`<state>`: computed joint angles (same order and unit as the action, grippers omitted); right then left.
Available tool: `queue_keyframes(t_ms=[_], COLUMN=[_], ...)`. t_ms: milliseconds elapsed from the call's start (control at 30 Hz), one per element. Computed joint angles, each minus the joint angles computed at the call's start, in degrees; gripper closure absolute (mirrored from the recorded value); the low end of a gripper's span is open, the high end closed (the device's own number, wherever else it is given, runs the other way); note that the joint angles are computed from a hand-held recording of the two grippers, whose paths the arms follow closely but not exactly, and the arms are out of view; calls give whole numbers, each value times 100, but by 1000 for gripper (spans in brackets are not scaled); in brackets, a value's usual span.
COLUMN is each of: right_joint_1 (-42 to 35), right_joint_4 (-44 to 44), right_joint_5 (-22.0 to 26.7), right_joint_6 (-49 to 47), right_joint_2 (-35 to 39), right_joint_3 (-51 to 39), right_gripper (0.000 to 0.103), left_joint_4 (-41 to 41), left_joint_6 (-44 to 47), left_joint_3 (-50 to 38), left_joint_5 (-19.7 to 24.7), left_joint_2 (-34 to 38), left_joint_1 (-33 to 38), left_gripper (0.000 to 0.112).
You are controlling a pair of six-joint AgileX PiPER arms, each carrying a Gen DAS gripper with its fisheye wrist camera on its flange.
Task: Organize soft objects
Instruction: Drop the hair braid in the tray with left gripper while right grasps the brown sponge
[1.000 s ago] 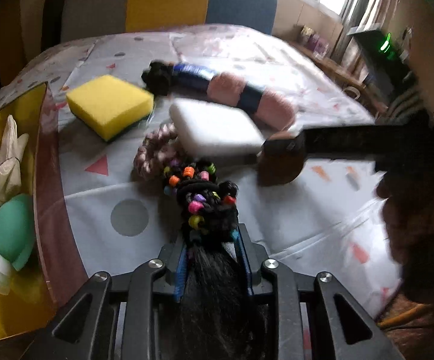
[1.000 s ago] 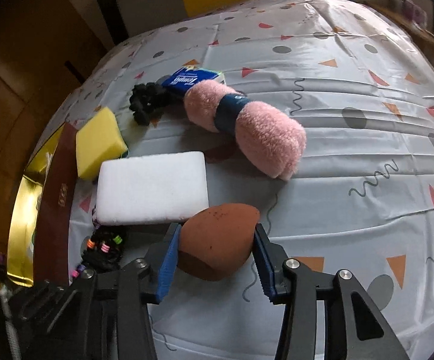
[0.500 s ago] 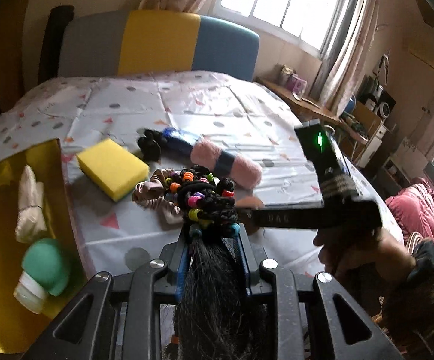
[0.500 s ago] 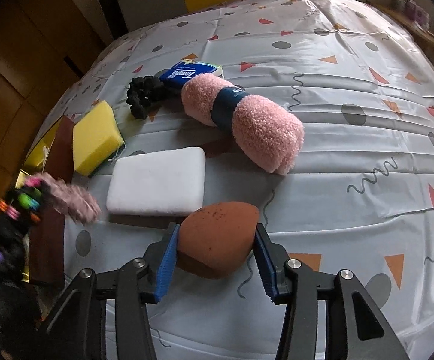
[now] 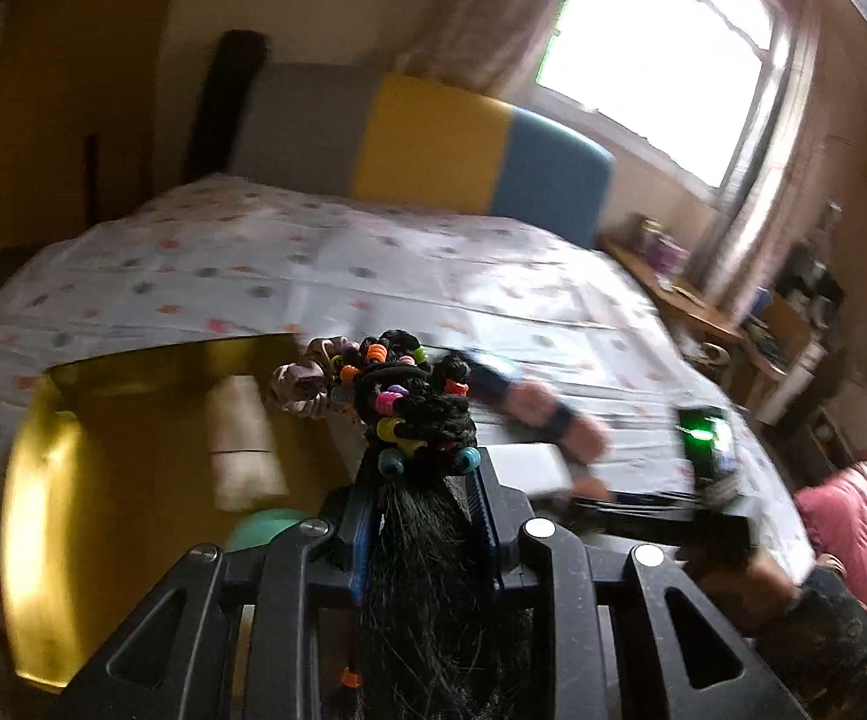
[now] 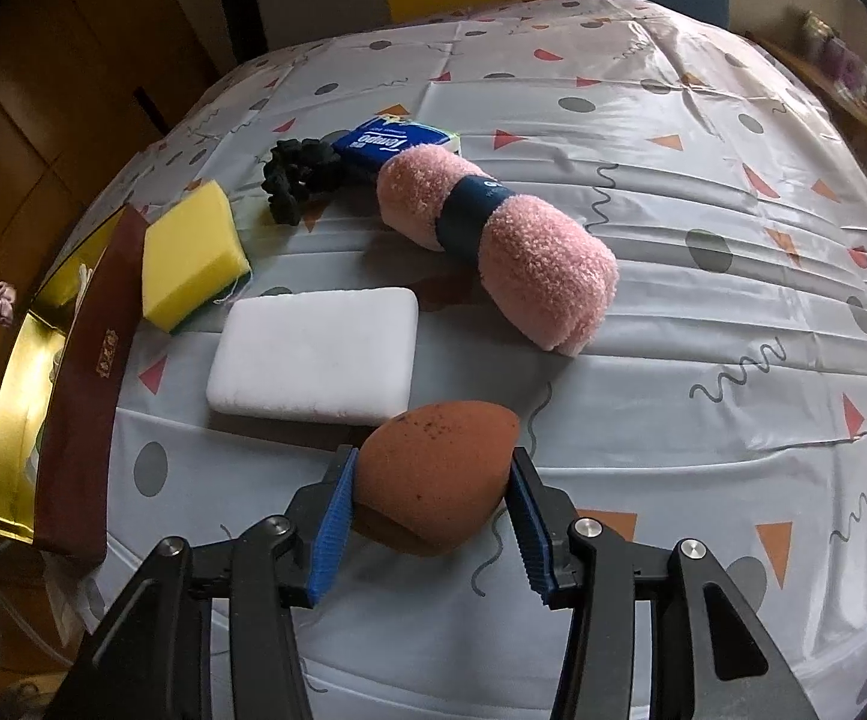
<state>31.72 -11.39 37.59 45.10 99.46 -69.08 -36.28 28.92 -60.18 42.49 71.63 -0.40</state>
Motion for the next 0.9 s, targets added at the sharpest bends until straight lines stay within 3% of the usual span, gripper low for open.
queue_keyframes(t_ms=[133,267,533,700,800,900], right_joint_1=[80,115,162,153,167,168], right_joint_4=[-150,-231,-337,-325,-354,-366], right_joint_5=[69,111,147,134,147,160], right_joint_6=[69,78,115,55,73,81], right_joint_2=[28,49,67,93,90,98], right_joint_3=[-46,-84,-99,-111,-114,-121], right_gripper=[54,54,54,54,54,54], left_joint_4=[384,926,1795,2027,2176,2415], left_joint_6=[-90,-389,-1218,-1343,-1583,-1889], left_joint_3=[-188,-542,-1470,-1790,-2105,-2125], left_joint_5=[-20,-142,-288,-404,-206,-238], left_joint_2=[466,1159,2645,3060,3374,3349], left_joint_1=[780,1058,869,668,596,576], left_gripper=[85,85,85,83,74,54])
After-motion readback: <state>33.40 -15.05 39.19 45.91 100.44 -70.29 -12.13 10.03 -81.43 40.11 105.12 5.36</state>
